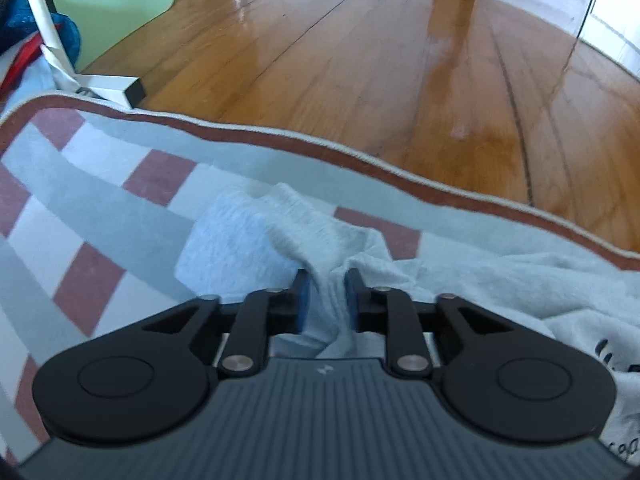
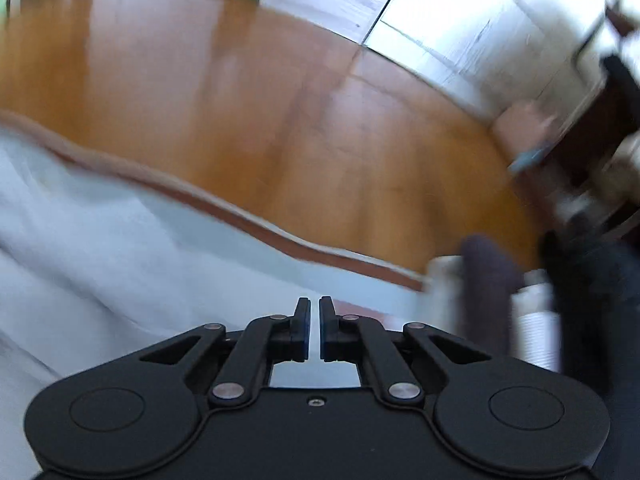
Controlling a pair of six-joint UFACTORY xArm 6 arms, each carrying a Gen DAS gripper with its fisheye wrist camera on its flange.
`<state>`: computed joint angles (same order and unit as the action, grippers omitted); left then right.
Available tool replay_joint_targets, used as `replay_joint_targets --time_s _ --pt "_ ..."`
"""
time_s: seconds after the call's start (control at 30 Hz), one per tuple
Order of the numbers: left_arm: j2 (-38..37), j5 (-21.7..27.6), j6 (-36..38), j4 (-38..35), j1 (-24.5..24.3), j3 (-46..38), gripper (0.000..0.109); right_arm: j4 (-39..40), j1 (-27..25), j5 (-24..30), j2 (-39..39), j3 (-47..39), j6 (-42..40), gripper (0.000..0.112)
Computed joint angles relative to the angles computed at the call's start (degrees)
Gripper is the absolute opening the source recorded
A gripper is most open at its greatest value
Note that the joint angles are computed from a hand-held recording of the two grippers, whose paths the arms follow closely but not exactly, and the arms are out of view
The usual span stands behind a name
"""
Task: Fold clothes
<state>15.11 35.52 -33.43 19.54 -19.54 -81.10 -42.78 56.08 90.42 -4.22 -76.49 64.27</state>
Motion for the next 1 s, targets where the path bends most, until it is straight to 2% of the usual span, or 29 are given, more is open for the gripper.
replay_joint_targets --time_s 0.03,0.07,0.1,0.13,0.2,0.27,0.33,0.37,0.4,0.5,0.57,0.67,0.73,0.83,0.93,1.0 --pt "-0.12 0.69 -0.61 0.72 -0.04 -0.02 0.034 0.02 0.48 0.97 0.63 -1.09 0.19 0.003" --pt "-0.32 1.17 -1.02 0.97 -0.02 0.05 0.035 -0.19 0.52 -0.47 -0.58 0.22 0.44 0.004" --pt "-0.60 1.35 -1.37 0.79 0.04 0.26 0.038 0.64 -0.29 -4.30 -4.18 3.16 0.86 0.007" --pt "-0.90 1.40 -1.88 0.72 0.09 0.55 0.044 0.91 -1.51 -10.30 -6.73 6.15 1.48 0.014" --pt "-1.43 1.25 -2.37 0.05 0.23 1.13 0.047 3.13 -3.49 -17.48 -7.97 7.32 1.58 0.057" --pt "-2.37 -1.63 1.13 -4.88 0.63 2.80 0.046 6.80 -5.76 -26.19 -9.02 9.64 -0.02 0.061" --pt "-3.88 -6.07 5.95 -8.91 0.60 5.04 0.043 11.50 -8.10 -35.77 -10.55 13.51 -3.24 0.071" --pt "-4.75 -8.09 6.67 -7.87 0.26 5.96 0.043 12.62 -8.89 -39.69 -10.97 15.52 -4.77 0.082" --pt "-5.51 -10.00 6.89 -6.49 -0.08 6.75 0.044 12.75 -9.29 -41.23 -10.48 16.35 -5.69 0.086" --pt "-6.36 -15.35 8.83 -7.98 -0.68 8.38 0.046 15.92 -11.34 -42.97 -7.59 16.36 -8.10 0.086" --pt "-5.48 -17.08 12.29 -13.00 -1.03 8.39 0.047 20.83 -13.97 -48.88 -7.48 18.40 -5.77 0.086" --pt "-2.79 -15.84 15.79 -17.46 -1.51 6.53 0.051 29.24 -17.49 -58.46 -7.48 21.85 -2.26 0.087" --pt "-1.13 -14.14 17.33 -20.51 -1.70 4.99 0.052 33.71 -18.38 -62.38 -6.75 23.14 -3.14 0.088" --pt "0.82 -11.82 18.43 -23.66 -1.88 3.05 0.054 27.55 -16.19 -57.98 -4.93 19.90 -1.54 0.087" --pt "0.58 -11.93 16.80 -19.63 -2.39 3.43 0.055 20.91 -13.65 -52.89 -3.60 16.80 -1.85 0.086" --pt "0.40 -11.97 15.93 -17.39 -2.70 3.63 0.055 16.72 -12.02 -53.21 -3.48 16.61 -5.55 0.055"
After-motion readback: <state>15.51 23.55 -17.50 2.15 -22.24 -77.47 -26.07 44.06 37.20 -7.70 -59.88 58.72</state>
